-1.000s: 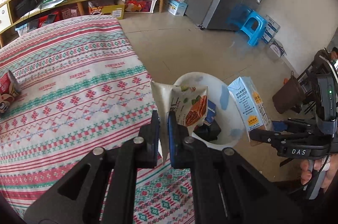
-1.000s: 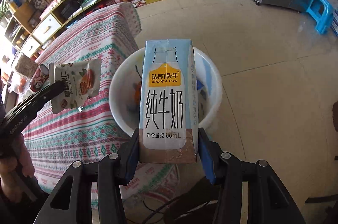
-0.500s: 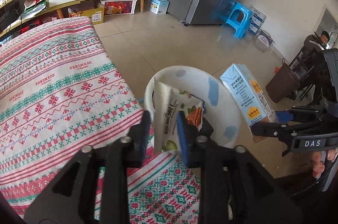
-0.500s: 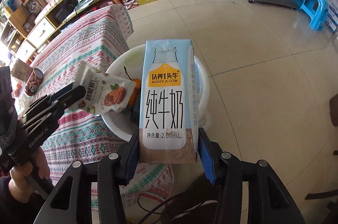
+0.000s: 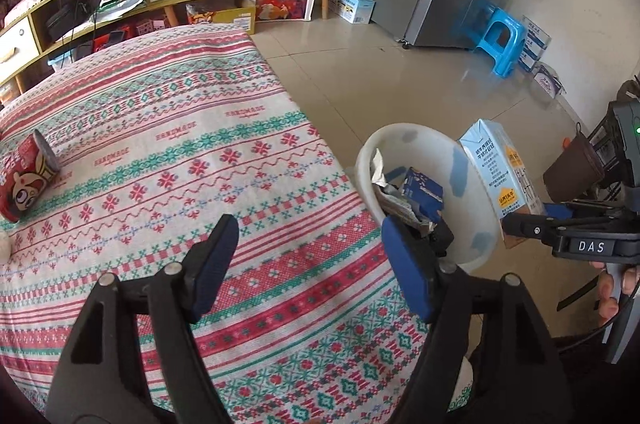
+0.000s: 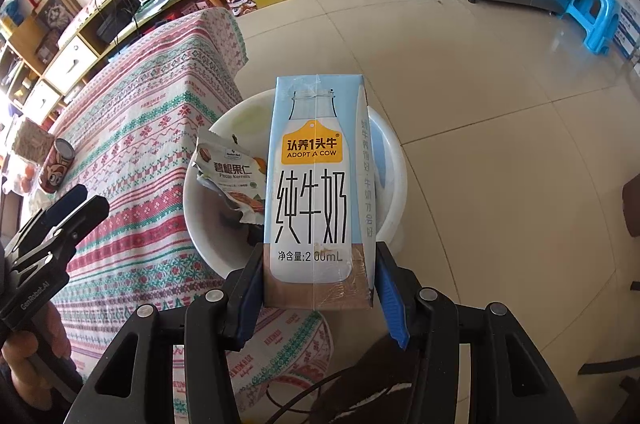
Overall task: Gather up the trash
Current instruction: 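Carry the snack bag into the bucket and open the left gripper while the right drops the carton in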
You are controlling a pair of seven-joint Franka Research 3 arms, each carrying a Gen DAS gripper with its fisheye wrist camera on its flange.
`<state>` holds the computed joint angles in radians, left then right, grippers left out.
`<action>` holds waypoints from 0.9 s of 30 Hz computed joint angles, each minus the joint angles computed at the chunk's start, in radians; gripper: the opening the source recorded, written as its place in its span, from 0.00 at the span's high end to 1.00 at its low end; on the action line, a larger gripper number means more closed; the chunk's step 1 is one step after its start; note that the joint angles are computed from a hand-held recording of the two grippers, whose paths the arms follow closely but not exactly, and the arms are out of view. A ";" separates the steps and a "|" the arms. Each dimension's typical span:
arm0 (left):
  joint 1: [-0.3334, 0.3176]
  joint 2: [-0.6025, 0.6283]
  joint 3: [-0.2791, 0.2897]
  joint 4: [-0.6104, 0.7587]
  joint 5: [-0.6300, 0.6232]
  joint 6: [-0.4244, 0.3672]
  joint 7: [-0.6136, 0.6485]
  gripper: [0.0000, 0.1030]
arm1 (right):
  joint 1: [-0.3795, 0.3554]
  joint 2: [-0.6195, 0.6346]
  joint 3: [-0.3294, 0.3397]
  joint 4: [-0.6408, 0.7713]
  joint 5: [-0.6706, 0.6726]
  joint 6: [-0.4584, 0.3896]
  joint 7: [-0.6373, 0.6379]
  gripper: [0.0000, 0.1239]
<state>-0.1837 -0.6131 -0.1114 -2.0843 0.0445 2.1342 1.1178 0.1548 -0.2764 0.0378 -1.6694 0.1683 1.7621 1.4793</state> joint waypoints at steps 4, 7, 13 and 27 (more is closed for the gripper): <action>0.009 -0.016 0.006 0.001 0.003 -0.041 -0.002 0.24 | 0.010 0.019 0.015 0.017 -0.015 -0.003 0.010 0.58; 0.013 -0.033 0.010 -0.004 0.005 -0.066 -0.001 0.22 | 0.021 0.037 0.026 0.034 -0.032 -0.004 0.018 0.58; 0.027 -0.073 0.021 -0.017 0.017 -0.102 0.003 0.20 | 0.043 0.071 0.041 0.063 -0.070 -0.004 0.040 0.58; 0.068 -0.168 0.052 -0.057 0.042 -0.173 0.002 0.20 | 0.083 0.162 0.050 0.147 -0.154 -0.021 0.094 0.58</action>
<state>-0.1162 -0.7815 -0.0596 -2.1413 0.0867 1.9617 1.1199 0.2383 -0.1141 0.0877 -1.5224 0.0138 1.7415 1.5734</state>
